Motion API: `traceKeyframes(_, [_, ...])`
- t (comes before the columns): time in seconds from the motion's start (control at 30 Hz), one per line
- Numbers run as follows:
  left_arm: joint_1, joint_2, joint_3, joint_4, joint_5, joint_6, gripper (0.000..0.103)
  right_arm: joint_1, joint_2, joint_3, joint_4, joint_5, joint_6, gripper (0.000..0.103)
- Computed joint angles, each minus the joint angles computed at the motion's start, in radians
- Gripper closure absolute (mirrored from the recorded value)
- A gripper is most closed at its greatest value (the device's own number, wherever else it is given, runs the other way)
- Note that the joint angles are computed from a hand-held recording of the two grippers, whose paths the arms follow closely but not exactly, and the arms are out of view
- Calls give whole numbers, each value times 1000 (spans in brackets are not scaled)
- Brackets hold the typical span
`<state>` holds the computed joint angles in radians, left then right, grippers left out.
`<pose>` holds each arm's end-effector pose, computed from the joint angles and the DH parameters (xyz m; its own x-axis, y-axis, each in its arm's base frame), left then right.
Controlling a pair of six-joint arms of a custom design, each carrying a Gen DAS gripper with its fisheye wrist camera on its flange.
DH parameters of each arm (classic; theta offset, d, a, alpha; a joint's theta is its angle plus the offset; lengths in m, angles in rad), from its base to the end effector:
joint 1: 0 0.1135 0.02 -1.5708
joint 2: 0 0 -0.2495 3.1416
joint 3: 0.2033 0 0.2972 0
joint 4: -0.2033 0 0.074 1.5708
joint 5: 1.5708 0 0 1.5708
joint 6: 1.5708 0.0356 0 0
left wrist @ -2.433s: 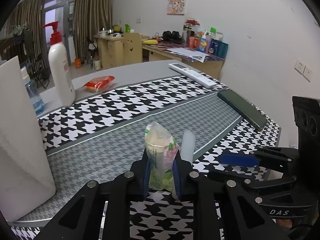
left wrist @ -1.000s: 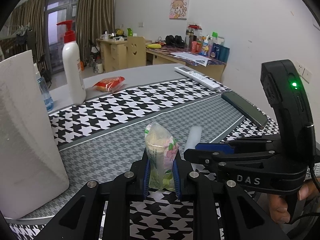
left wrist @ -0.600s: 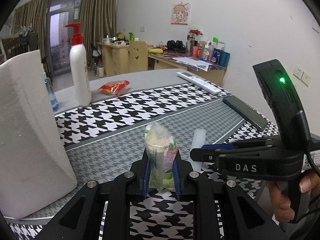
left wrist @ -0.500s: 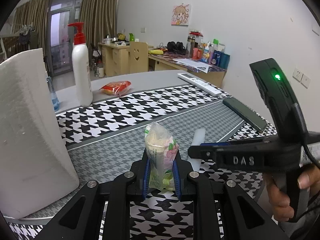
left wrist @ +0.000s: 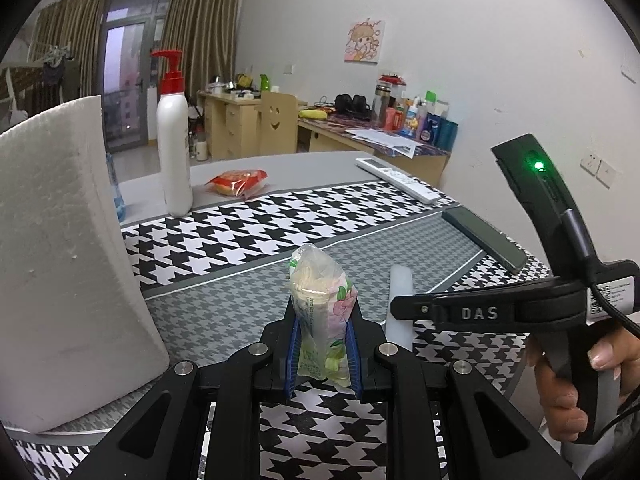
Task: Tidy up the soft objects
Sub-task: 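Lift the snack package and foam tube and carry both over the foam box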
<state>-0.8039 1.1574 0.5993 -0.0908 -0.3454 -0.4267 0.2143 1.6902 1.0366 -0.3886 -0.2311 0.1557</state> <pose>0.2058 -0.1962 0.1738 -0.5847 0.0455 -0.8100 0.2729 0.9513 -0.1435 0.3618 0.0871 0.1380 -0.8832 -0.0377 -0.4676 -0.1852 0.9439 0.2736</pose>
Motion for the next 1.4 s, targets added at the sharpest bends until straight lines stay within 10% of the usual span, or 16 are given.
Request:
traceKeyframes(0.43, [-10, -88, -56, 4, -20, -3, 82, 95, 39, 49, -1, 180, 60, 64])
traceKeyframes(0.5, [-12, -99, -61, 2, -22, -9, 82, 117, 57, 52, 39, 230, 57, 86])
traceKeyframes(1.4, [-49, -167, -32, -114, -148, -18, 82, 70, -154, -104, 148, 50, -85, 95])
